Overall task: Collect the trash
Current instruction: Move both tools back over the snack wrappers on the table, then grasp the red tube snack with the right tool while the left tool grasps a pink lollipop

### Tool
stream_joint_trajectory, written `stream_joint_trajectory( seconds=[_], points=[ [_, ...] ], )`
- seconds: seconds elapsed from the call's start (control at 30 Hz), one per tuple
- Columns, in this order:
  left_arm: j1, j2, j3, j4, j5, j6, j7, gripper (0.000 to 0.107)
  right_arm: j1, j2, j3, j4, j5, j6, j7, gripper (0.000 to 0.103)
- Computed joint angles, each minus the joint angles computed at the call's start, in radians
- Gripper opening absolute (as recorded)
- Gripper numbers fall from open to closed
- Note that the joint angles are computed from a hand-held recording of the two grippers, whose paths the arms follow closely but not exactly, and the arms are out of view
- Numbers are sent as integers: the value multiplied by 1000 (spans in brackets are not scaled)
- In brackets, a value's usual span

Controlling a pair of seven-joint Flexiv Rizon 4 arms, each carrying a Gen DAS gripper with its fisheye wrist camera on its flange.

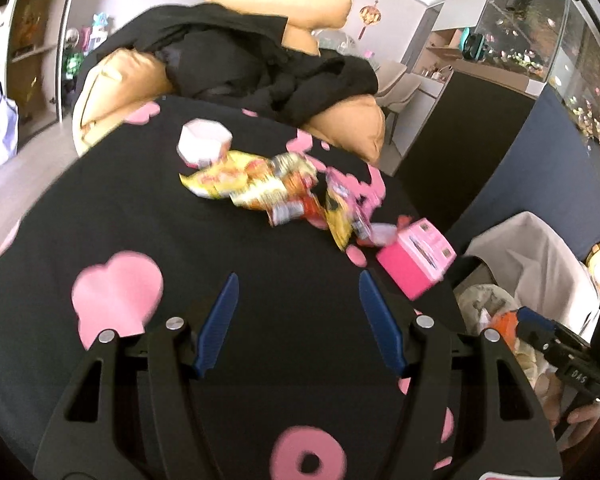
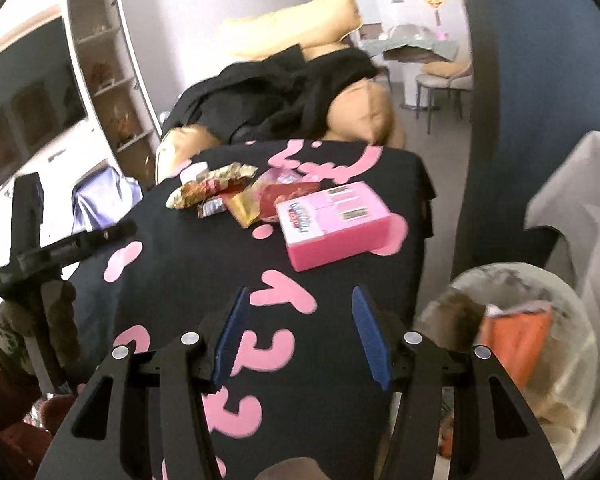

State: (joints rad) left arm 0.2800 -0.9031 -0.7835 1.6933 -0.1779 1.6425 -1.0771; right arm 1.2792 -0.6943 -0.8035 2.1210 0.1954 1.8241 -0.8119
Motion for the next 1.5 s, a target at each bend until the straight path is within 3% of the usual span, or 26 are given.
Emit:
stream_joint_trajectory(
  seconds=[0.07,0.17,0.4,0.47,0.57,0.63,0.73,0.77,0.8,0.87,0.97,1.2,1.33,1.5],
  points=[
    [-10,-20,5,-46,3,-17,20,60,-68,-5,58,-42,-15,2,4,51],
    [-33,-48,6,-129,-34,-118,66,60,-137,-28,95,-98,-34,-3,4,51],
    [-181,-112,72,-351,-125,-376,163,60,-207,-104,21,-233,-122,-127,80,51],
    [-271,-140,160,-468,-153,-457,136,60,-201,-123,-21,-245,-142,-171,126,51],
    [-381,-191,280,-617,-162,-499,72,60,-198,-128,-59,-250,-169,-245,196,51],
    [-446,-226,371,-716,-168,-546,20,60,-234,-104,-26,-253,-193,-277,213,51],
    [-499,-267,450,-813,-197,-624,-28,59,-328,-67,80,-241,-215,-192,203,51],
    [-512,-276,470,-830,-206,-638,-37,50,-353,-57,111,-238,-232,-167,194,51],
    [-521,-277,490,-834,-212,-642,-41,33,-365,-51,126,-241,-257,-174,189,51],
    [-520,-265,497,-809,-225,-631,-21,17,-379,-49,144,-255,-296,-187,195,51],
    [-481,-205,459,-683,-256,-549,49,11,-407,-52,184,-297,-359,-223,194,51],
    [-360,-51,405,-389,-340,-418,132,11,-466,-91,264,-409,-460,-254,245,51],
    [-305,7,401,-265,-374,-378,141,11,-557,-126,383,-525,-511,-327,264,51],
    [-205,42,324,-151,-451,-326,182,14,-582,-190,405,-660,-594,-487,314,51]
  ],
)
